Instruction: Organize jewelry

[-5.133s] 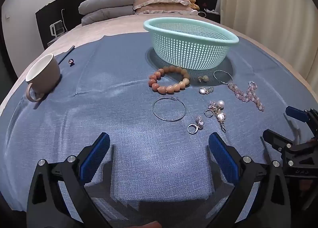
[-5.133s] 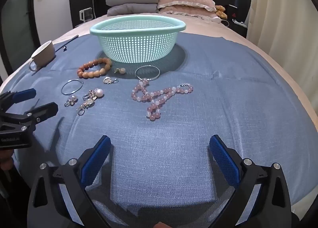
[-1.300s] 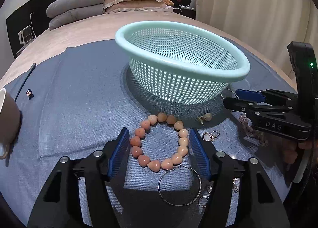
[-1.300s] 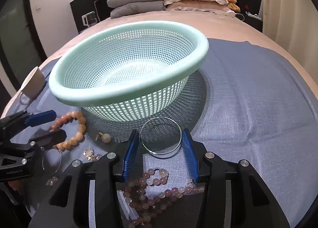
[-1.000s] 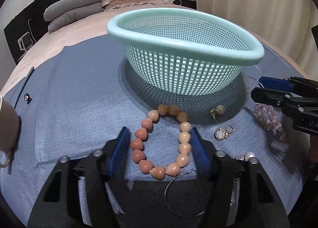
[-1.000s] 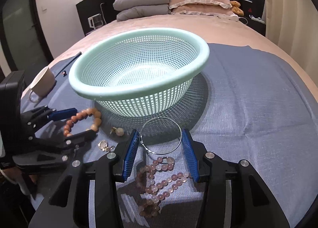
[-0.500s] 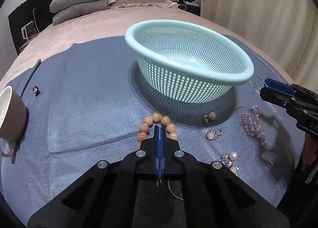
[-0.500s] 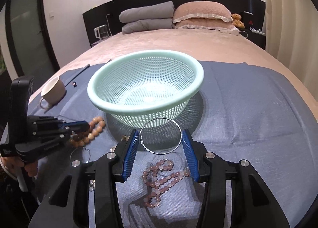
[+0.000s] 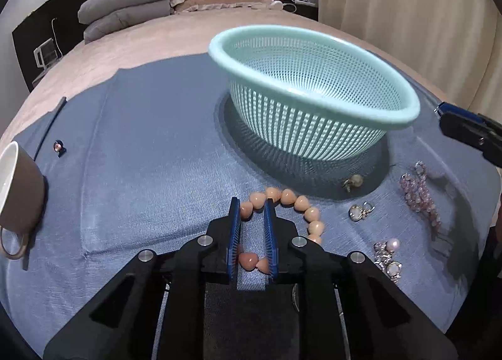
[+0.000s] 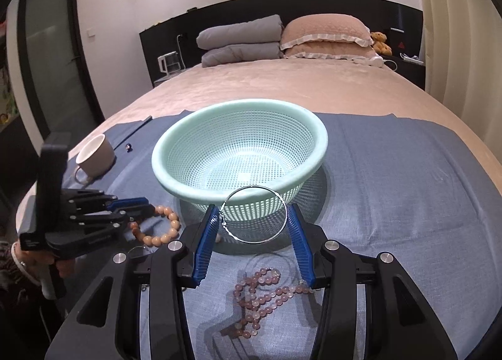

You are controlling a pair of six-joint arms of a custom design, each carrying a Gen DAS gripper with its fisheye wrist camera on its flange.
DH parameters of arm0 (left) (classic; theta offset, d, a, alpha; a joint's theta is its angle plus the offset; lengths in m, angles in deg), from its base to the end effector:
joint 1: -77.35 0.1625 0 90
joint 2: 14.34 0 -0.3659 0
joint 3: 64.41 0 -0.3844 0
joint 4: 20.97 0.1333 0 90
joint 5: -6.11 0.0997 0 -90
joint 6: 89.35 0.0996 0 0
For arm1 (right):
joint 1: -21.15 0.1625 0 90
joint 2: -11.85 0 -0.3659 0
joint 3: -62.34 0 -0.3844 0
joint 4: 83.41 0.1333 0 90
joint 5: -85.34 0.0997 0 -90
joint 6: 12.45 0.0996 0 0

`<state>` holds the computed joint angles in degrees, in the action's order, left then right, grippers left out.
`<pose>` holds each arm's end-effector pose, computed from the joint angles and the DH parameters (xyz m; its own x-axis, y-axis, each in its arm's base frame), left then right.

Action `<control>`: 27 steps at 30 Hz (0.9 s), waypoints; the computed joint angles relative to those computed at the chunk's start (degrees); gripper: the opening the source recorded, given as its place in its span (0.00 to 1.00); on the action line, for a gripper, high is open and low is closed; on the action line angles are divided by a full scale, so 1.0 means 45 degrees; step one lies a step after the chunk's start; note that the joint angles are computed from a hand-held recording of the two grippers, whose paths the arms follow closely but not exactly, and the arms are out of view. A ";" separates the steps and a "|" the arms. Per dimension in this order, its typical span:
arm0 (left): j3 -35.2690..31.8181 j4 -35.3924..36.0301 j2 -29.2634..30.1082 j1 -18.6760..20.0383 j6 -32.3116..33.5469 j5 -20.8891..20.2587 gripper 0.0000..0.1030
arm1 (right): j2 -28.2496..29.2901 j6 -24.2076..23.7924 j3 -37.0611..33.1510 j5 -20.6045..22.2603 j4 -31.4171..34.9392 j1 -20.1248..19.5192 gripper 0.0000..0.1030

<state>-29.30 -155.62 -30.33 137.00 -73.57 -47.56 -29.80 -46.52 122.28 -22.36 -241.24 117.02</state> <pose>-0.2582 -0.8216 0.1079 -0.6692 0.3915 -0.6316 0.6629 0.6986 -0.2694 0.1818 -0.7607 0.2993 -0.7674 -0.2517 0.5897 -0.5991 0.6090 -0.5197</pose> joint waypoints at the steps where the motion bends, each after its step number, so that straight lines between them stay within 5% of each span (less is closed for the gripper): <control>1: 0.0100 -0.0363 0.0021 -0.0014 0.0322 0.0112 0.18 | -0.0009 -0.0035 -0.0002 0.0025 -0.0001 0.0006 0.41; 2: 0.0049 -0.0318 0.0065 -0.0032 0.0500 0.0189 0.21 | -0.0022 -0.0048 0.0004 0.0052 0.0007 0.0002 0.41; 3: 0.0041 -0.0257 0.0064 -0.0029 0.0618 0.0115 0.35 | -0.0024 -0.0032 -0.0012 0.0065 0.0043 -0.0017 0.41; 4: -0.0010 -0.0080 0.0085 -0.0022 0.0588 0.0121 0.61 | -0.0017 -0.0005 -0.0034 0.0072 0.0085 -0.0026 0.41; 6: -0.0097 0.0475 0.0131 0.0060 0.0015 0.0167 0.73 | -0.0030 0.0017 -0.0036 0.0082 0.0143 -0.0061 0.41; 8: 0.0069 0.0142 0.0085 0.0068 0.0083 0.0200 0.71 | -0.0042 0.0042 -0.0046 0.0117 0.0144 -0.0066 0.41; 11: -0.0184 0.0253 0.0172 0.0096 -0.0116 0.0378 0.47 | -0.0044 0.0089 -0.0068 0.0172 0.0161 -0.0061 0.41; 13: -0.0232 0.0452 0.0128 0.0112 -0.0229 0.0359 0.12 | -0.0033 0.0089 -0.0110 0.0167 0.0226 -0.0086 0.41; 27: 0.1380 -0.0222 -0.1421 -0.0297 -0.0780 -0.0565 0.12 | -0.0064 -0.0153 -0.0093 0.0469 -0.0208 -0.0058 0.41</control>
